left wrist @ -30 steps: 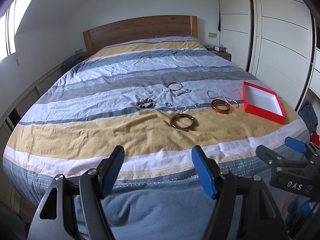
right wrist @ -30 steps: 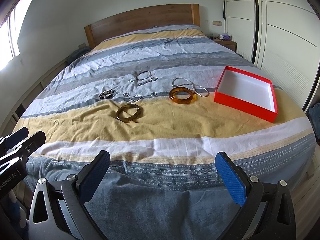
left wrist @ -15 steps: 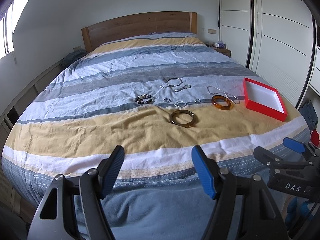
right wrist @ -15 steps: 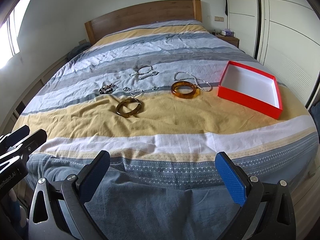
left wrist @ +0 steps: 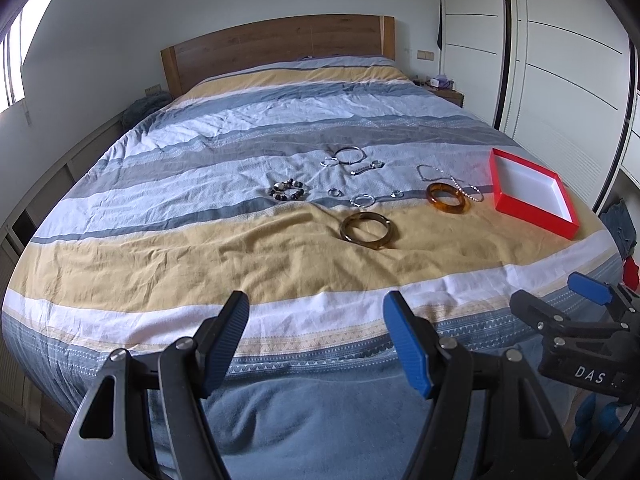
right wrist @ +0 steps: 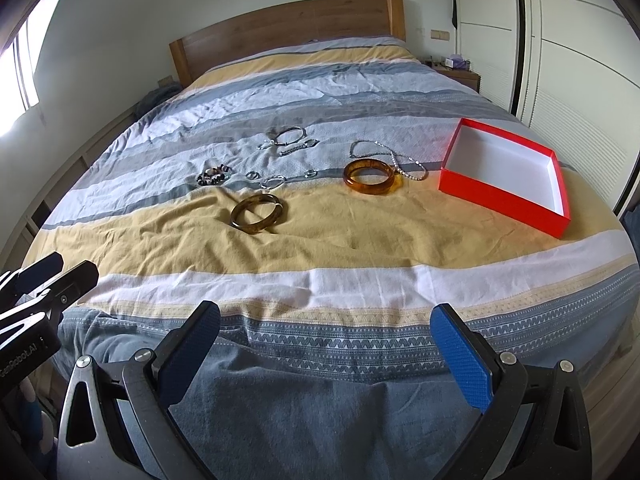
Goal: Organize jewelry
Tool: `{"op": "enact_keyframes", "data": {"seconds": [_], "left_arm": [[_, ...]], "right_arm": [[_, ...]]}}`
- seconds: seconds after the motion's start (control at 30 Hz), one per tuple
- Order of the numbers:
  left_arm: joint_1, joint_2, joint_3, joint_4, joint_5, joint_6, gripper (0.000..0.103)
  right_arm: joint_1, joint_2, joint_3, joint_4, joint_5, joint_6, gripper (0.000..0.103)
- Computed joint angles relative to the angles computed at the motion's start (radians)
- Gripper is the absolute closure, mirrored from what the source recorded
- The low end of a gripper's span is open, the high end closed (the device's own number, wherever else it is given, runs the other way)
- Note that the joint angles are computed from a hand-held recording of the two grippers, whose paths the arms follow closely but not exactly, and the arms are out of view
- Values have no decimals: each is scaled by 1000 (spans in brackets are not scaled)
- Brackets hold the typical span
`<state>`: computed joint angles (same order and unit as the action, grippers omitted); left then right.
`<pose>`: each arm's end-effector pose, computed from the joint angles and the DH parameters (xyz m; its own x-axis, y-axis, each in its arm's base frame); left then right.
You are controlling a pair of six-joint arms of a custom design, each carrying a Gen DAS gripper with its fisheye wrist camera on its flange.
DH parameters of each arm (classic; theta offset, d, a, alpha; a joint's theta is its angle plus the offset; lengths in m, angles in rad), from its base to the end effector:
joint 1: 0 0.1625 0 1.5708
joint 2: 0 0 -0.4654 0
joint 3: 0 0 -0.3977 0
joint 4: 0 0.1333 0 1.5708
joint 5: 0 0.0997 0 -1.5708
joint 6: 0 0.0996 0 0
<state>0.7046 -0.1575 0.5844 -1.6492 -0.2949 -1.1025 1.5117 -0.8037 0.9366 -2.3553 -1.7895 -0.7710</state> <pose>-0.5418 -0.7607 0.0096 -0.6116 -0.3478 -0.7106 0.3774 0.6612 -0.6484 0.0610 -0.8605 0.4280 -0.7261 -0.4176 0.5463 -0.6400 0.7010 -0.3147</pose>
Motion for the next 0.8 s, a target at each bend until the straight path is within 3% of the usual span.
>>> {"op": "enact_keyframes", "data": {"seconds": [0.3, 0.53, 0.67, 0.8], "left_arm": [[12, 3, 7, -48, -7, 45, 35], [24, 37, -69, -28, -11, 90, 35], [44, 68, -154, -20, -47, 132, 35], [73, 145, -337, 47, -84, 168, 35]], "right_arm": [[1, 13, -24, 14, 9, 4, 0], [-1, 46, -96, 55, 18, 15, 1], [-4, 94, -201, 115, 28, 31, 4], [-8, 191, -399, 241, 38, 66, 12]]}}
